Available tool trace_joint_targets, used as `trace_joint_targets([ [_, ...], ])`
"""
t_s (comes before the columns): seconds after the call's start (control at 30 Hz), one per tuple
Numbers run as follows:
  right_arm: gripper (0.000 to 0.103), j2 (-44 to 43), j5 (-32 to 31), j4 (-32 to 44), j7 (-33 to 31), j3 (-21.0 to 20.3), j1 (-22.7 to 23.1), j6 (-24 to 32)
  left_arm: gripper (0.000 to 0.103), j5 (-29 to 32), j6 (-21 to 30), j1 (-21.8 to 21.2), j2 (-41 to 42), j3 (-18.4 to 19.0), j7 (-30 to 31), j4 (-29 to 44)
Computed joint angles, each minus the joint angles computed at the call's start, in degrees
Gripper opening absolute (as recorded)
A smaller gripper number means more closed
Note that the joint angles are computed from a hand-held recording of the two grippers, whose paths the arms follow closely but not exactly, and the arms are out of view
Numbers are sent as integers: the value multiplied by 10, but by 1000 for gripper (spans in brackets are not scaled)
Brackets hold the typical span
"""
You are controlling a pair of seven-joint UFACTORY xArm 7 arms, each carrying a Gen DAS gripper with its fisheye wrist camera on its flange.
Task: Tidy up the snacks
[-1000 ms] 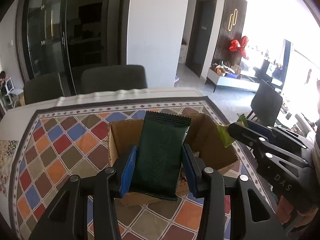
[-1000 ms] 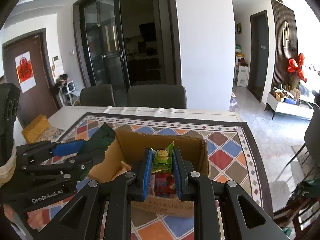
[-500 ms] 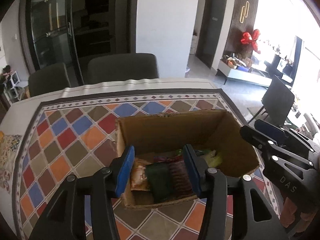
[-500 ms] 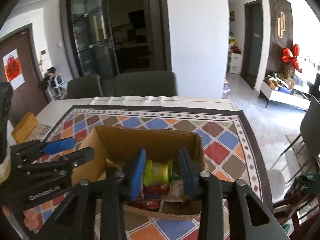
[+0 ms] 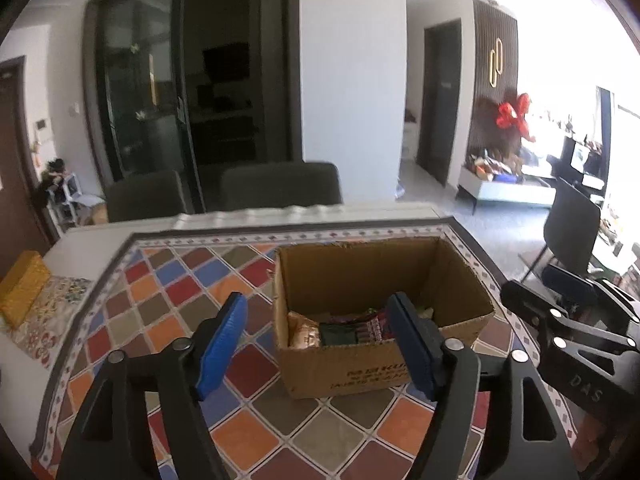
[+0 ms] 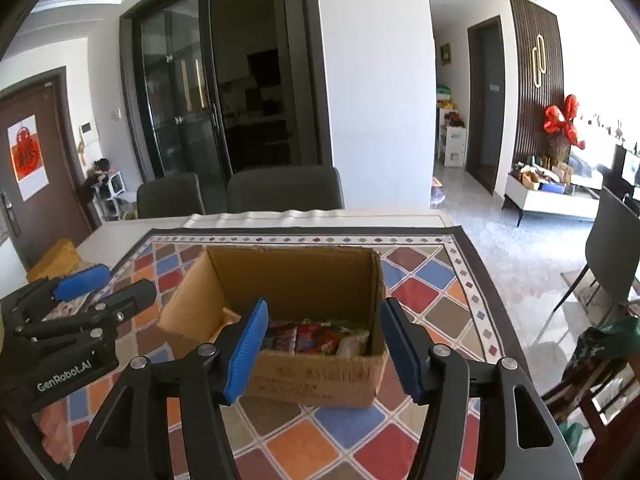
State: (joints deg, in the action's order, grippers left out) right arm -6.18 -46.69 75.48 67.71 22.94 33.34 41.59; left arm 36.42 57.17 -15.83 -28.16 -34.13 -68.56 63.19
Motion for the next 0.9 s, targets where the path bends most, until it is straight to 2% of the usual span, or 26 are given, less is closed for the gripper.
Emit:
trace_joint_targets([
  [0.2, 71, -70, -34, -56, 41, 31, -14, 11, 90, 35, 54, 18, -41, -64, -34, -3],
  [0.33, 77, -113, -37, -86, 58, 62, -36, 21, 94, 34, 79, 27, -73, -98, -46, -10],
  [0.67, 86, -204, 11, -143, 52, 130, -79, 40, 99, -46, 85, 42, -161, -138, -43, -35],
  [0.9, 88, -261, 74, -176, 24, 147, -96, 20, 102, -107, 88, 68, -218, -164, -14, -33],
])
